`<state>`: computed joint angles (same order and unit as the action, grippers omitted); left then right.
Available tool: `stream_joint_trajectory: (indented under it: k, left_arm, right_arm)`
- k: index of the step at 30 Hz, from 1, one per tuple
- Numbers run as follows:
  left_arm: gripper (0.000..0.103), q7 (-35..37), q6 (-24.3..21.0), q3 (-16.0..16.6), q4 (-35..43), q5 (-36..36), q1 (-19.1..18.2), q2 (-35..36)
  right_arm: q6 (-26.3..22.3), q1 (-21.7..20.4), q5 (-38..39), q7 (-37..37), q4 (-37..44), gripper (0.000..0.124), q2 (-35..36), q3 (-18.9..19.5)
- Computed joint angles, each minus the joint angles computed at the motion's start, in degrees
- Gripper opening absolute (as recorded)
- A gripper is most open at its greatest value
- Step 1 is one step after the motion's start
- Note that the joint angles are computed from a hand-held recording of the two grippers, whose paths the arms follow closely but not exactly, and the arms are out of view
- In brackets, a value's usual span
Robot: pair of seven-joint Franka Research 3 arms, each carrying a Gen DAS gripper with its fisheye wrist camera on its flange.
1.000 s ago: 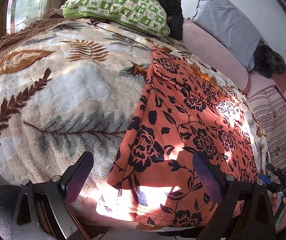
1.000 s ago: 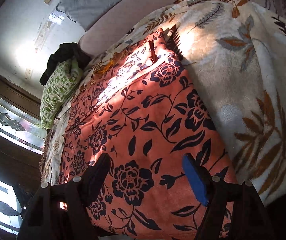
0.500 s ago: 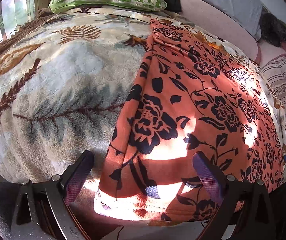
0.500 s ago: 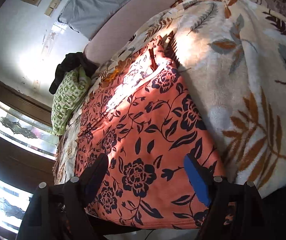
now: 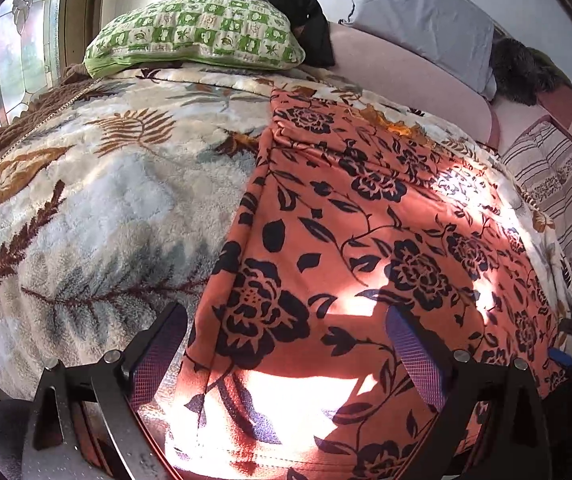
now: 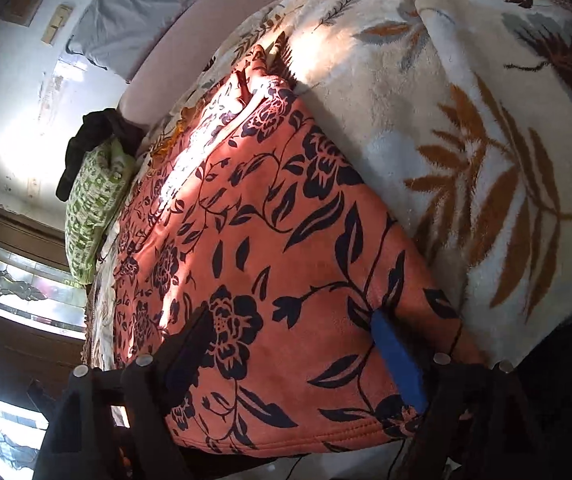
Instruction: Fold small clothes
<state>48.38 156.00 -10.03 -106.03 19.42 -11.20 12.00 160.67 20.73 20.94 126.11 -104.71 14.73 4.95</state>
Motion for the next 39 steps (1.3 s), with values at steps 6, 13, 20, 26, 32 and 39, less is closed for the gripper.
stream_joint_trajectory:
  k: [6,13,20,26,32,39]
  left_arm:
    - [0.099,1.0,-0.05,-0.46,-0.94,-2.68,0.57,0.23]
    - [0.099,1.96,0.69,-0.72,-2.01,-4.14,1.01,-0.58]
    - [0.099,-2.38,2.64,0.6,-4.0,-1.04,0.64,-2.27]
    - [0.099,-4.34,1.73,0.64,-5.43,-0.07,1.01,-3.31]
    - [0.099,-5.56,1.37,0.64,-4.9,1.53,0.91,-2.81]
    - [0.099,-5.66,1.36,0.6,-4.93,2.53,1.02,-3.0]
  right_arm:
    - [0.93,0.96,-3.55,-1.58,0.82,0.084,-0.55,-0.17]
    - [-3.49,2.15,-6.93,4.22,1.18,0.085,-0.92,-1.66]
    - [-1.7,2.07,-10.3,5.17,1.6,0.085,-0.92,-1.13]
    - [2.66,-0.68,1.34,1.02,-3.6,0.084,-2.05,1.47]
    - [2.72,-2.37,5.0,-2.46,-6.07,0.085,-3.23,2.16]
    - [3.9,-0.73,4.77,-2.68,-5.78,0.085,-3.86,-0.61]
